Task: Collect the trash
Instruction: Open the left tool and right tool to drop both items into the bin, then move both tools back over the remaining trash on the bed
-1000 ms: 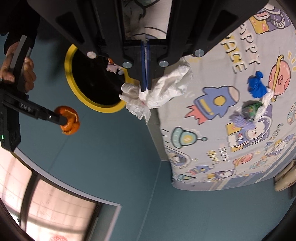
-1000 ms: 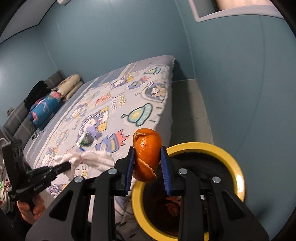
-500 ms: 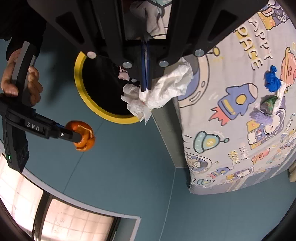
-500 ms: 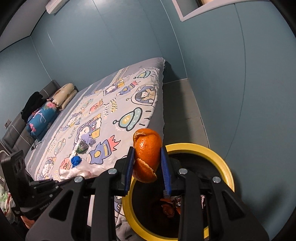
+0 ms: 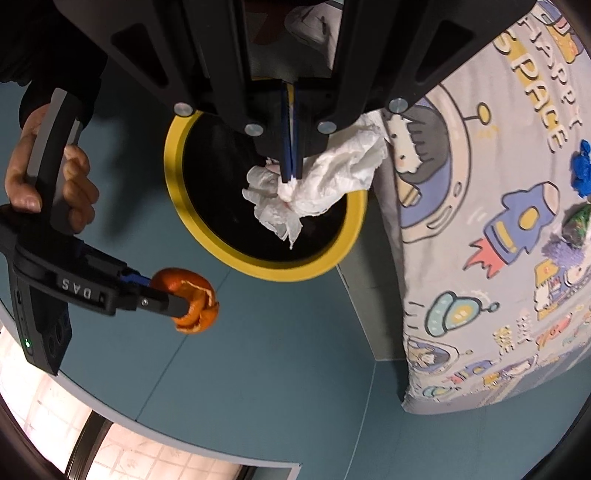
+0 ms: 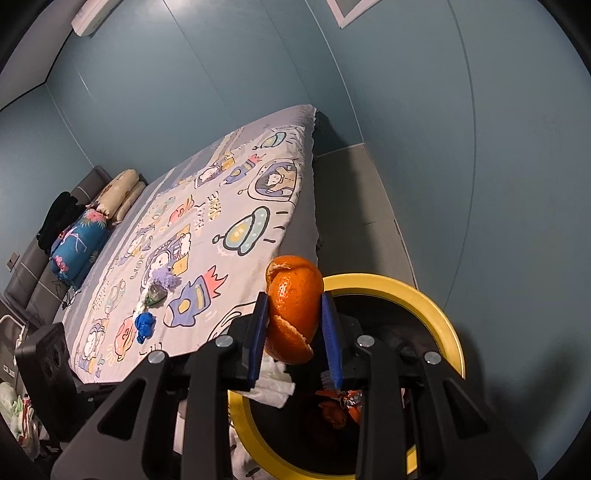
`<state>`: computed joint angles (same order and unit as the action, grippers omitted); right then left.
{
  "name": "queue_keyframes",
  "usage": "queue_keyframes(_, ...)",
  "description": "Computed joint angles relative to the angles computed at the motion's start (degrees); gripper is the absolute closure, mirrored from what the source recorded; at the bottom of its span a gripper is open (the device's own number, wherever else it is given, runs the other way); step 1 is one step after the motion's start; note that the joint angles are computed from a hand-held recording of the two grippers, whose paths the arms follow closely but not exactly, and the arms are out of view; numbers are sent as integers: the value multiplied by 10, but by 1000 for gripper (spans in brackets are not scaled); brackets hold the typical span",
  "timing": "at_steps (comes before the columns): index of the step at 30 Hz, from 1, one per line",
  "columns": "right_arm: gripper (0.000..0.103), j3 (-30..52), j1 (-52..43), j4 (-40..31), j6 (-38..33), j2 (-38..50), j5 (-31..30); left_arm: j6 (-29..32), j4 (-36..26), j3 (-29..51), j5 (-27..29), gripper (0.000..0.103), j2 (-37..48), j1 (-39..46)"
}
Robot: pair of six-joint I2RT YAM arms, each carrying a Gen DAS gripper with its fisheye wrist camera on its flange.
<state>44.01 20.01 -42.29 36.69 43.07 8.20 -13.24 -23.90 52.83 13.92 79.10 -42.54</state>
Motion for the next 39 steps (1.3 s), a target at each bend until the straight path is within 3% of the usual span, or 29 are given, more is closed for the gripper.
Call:
queue_keyframes(14,76,-11,-22,15,-2,11,-18,11,8,1,6,102,19,-22)
queue_keyframes(22,70,-19,-36,16,8,9,-20,12,8,2,13,100,15,-35)
queue_keyframes(26,59,-17,-45,10,9,0,-14,0,11,-5,16,62,2,-20)
queue_keyframes(36,58,5,-4,31,14,25,9,7,-1,-15,18,56,-46,57)
queue_keyframes(39,56,24,36,55,15,54,27,19,-3,-31,8,48,-73,98)
